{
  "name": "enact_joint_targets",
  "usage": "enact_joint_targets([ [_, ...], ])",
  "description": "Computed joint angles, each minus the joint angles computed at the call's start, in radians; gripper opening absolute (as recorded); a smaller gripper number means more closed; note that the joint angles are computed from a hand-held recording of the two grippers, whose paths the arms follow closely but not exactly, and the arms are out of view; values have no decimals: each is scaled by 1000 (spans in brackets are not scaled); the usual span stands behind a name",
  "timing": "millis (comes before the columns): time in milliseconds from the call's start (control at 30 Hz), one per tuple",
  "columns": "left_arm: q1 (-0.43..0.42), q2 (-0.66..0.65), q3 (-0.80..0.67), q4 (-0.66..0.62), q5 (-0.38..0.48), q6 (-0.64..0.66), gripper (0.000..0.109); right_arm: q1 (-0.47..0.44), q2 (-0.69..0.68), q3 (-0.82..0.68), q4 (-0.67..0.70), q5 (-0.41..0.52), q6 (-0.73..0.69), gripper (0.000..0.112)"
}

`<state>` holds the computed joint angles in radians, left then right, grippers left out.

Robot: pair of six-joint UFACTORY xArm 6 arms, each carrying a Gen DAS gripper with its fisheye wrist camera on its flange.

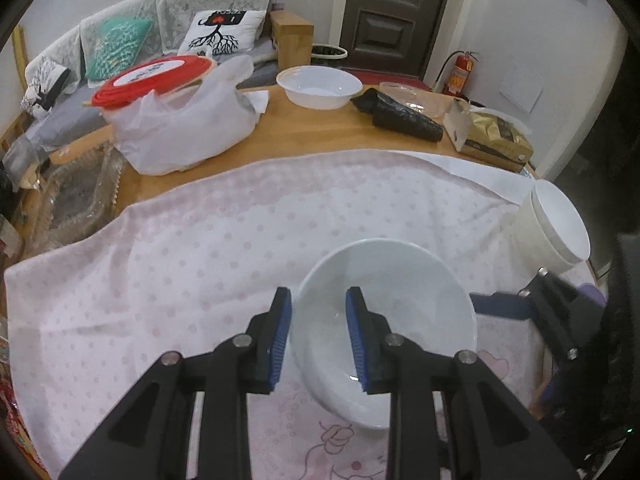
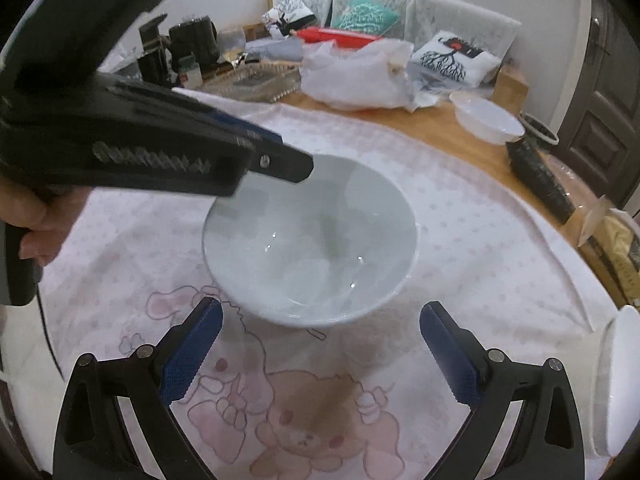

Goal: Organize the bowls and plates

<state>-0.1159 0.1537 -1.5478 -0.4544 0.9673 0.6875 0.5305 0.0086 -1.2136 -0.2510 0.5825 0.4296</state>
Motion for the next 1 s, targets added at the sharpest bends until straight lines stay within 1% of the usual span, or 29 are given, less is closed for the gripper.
enact_joint_targets([
  [100,3,16,-5,5,3,4,24,-4,24,-15,29,-14,-18,97],
  [433,12,58,-2,4,9,4,24,-10,76,-57,97,-10,-79,96],
  [567,12,64,-5,-2,14,6,18,-14,95,-71,120,-17,-88,96],
  [633,11,67,-8,-7,19,9,15,-16,100,-75,131,-17,-91,91],
  [700,9,67,-8,-11,22,14,11,-17,101,-76,135,-15,-85,88],
  [867,4,59,1,-6,13,12,9,-19,99,-75,141,-14,-84,87],
  [933,5,50,9,-20,11,29,9,-14,96,-79,103,1,-45,87],
  [1000,4,38,16,-29,8,38,9,-12,91,-77,98,8,-35,87],
])
